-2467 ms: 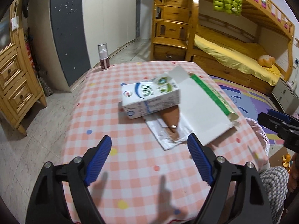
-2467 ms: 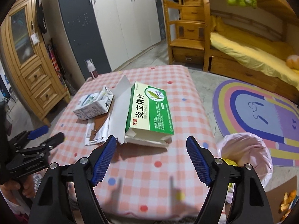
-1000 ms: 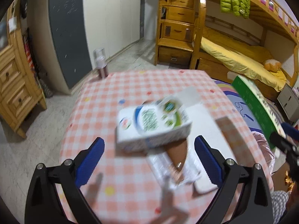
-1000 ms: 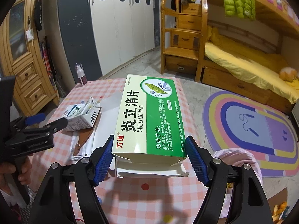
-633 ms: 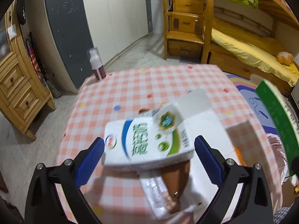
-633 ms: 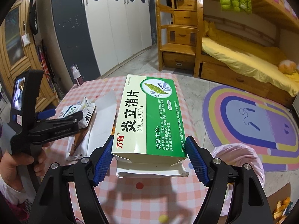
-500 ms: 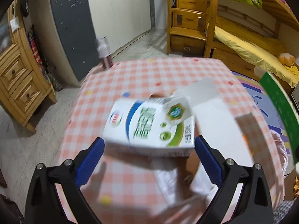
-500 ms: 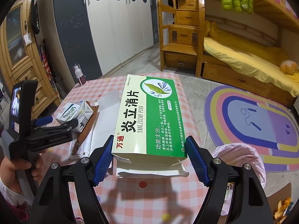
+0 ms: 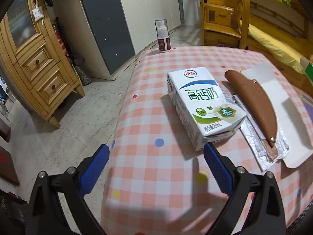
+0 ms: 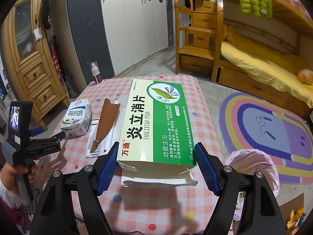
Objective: Collect trash
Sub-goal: 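Grasp the white milk carton with the left tool while the right tool holds the box, then carry carton and medicine box over the pink bin and open both tools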
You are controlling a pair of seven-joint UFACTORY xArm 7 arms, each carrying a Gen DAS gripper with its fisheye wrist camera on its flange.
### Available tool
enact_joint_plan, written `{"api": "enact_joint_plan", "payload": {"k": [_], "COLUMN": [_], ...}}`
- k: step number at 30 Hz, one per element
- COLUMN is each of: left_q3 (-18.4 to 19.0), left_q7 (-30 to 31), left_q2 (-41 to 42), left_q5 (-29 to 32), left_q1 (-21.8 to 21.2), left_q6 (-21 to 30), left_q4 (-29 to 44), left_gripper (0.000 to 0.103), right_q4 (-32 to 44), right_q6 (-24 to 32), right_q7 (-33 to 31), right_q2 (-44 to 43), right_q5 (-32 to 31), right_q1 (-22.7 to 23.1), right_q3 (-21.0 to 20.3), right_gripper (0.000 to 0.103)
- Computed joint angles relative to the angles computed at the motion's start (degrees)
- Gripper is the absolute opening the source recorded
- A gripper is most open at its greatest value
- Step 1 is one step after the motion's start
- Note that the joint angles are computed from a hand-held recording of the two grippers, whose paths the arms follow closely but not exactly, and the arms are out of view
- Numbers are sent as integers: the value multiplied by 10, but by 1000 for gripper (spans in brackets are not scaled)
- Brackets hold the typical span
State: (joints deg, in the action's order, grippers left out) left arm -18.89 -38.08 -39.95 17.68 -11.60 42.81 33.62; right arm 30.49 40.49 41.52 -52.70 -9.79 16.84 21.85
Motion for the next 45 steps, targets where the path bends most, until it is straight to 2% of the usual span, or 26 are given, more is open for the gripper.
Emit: {"api": "enact_joint_plan", "payload": {"k": [2, 5, 11, 15, 16, 18, 22, 26, 29, 32, 37, 41, 45], "left_q3": [21, 23, -38, -47, -44, -34, -4, 19, 5, -18, -67, -92, -112], "left_q7": [15, 28, -40, -82, -88, -94, -85, -30, -8, 6, 22, 30, 32], "left_q2": [-11, -5, 73, 125, 134, 145, 94, -3, -42, -38, 27, 106, 184], "left_q5": [-29, -58, -17, 19, 24, 28, 13, -41, -78, -101, -104, -92, -58], "left_q1": [-26, -48, -2, 4, 1, -10, -42, -99, -129, -148, -167, -175, -183], "left_q6": [-23, -45, -50, -44, -38, -22, -46, -77, -84, -95, -126, -150, -167], "left_q4": [-11, -9, 52, 86, 91, 97, 56, 6, 0, 14, 66, 121, 176], "left_gripper": [94, 94, 95, 94, 92, 74, 71, 70, 70, 70, 71, 71, 71], "right_q4": [0, 0, -1, -6, -6, -8, -10, -16, -28, -39, -69, -91, -112], "right_q6": [3, 4, 4, 7, 8, 10, 13, 16, 15, 23, 101, 192, 250], "right_q7": [0, 1, 5, 9, 10, 10, 10, 10, 16, 20, 19, 7, -11], "right_q2": [-2, 0, 0, -4, -6, -9, -15, -22, -38, -63, -162, -260, -334], "right_q5": [-1, -1, -1, 1, 1, 1, 0, 5, 13, 19, 21, 12, 6], "right_q1": [1, 1, 1, 4, 5, 7, 9, 13, 16, 16, 12, -11, -42], "right_q3": [1, 2, 2, 2, 2, 1, 2, -1, -6, -12, -27, -43, -63], "right_gripper": [75, 75, 76, 76, 76, 76, 75, 75, 75, 75, 75, 75, 76]}}
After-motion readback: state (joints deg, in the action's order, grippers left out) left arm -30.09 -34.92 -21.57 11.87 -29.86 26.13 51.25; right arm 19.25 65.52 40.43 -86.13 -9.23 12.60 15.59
